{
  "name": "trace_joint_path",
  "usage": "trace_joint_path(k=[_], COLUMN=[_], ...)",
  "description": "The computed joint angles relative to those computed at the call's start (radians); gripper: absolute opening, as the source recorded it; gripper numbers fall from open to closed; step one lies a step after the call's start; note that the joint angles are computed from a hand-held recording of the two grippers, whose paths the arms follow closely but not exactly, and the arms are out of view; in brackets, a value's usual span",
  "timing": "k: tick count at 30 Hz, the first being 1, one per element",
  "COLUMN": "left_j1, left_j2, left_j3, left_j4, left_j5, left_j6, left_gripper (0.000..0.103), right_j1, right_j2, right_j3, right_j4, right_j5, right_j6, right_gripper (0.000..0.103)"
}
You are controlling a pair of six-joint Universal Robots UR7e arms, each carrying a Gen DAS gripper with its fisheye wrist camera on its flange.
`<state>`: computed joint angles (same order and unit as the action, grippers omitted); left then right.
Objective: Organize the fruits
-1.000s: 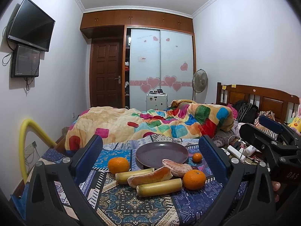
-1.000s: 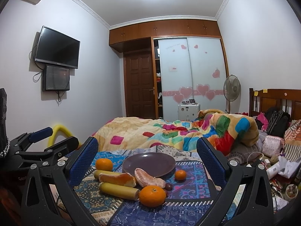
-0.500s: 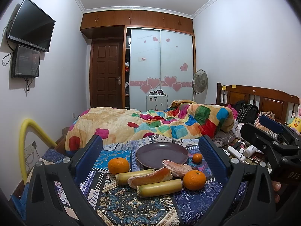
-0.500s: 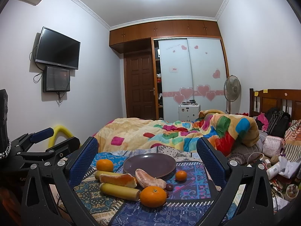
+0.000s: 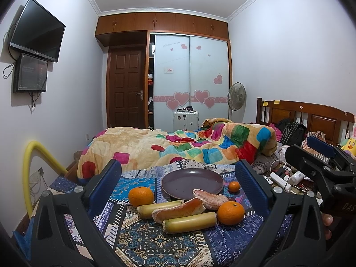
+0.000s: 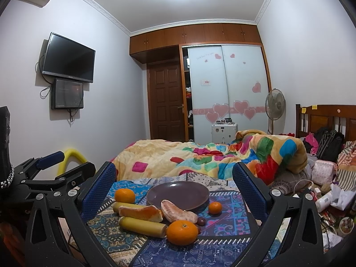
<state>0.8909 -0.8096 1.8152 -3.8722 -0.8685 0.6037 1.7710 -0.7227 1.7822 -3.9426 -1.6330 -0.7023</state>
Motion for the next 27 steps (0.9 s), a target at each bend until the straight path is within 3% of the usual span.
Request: trace_joint_path(k=[13,18,23,27], left_j1=[0.014,0.031,0.065,0.096], left_j2=[-0.006,0.0,-0.011,-0.018], left_j3=[-0.011,-0.024,-0.027,-0.044], left_j4=[0.029,0.078,0.178,0.283], left_j5=[0.002,0.026,0.031,0.043], left_j6=[-0.01,-0.018,-0.078,-0.135], left_gripper=[0.103,0.103,0.103,0.094], right_j1=[0.004,0.005,-0.013,-0.037], right_j2=[0.004,0.025,0.033,0.024], right_j3=[-0.009,-0.047,-0.077,-0.077], right_j4=[0.02,0.074,0.163,0.234], right_j5=[-0.013,-0.081,-0.137,-0.156], right_j6=[0.003,-0.014,-0.039,-0.045], right_gripper=[0.103,0.103,0.103,0.103])
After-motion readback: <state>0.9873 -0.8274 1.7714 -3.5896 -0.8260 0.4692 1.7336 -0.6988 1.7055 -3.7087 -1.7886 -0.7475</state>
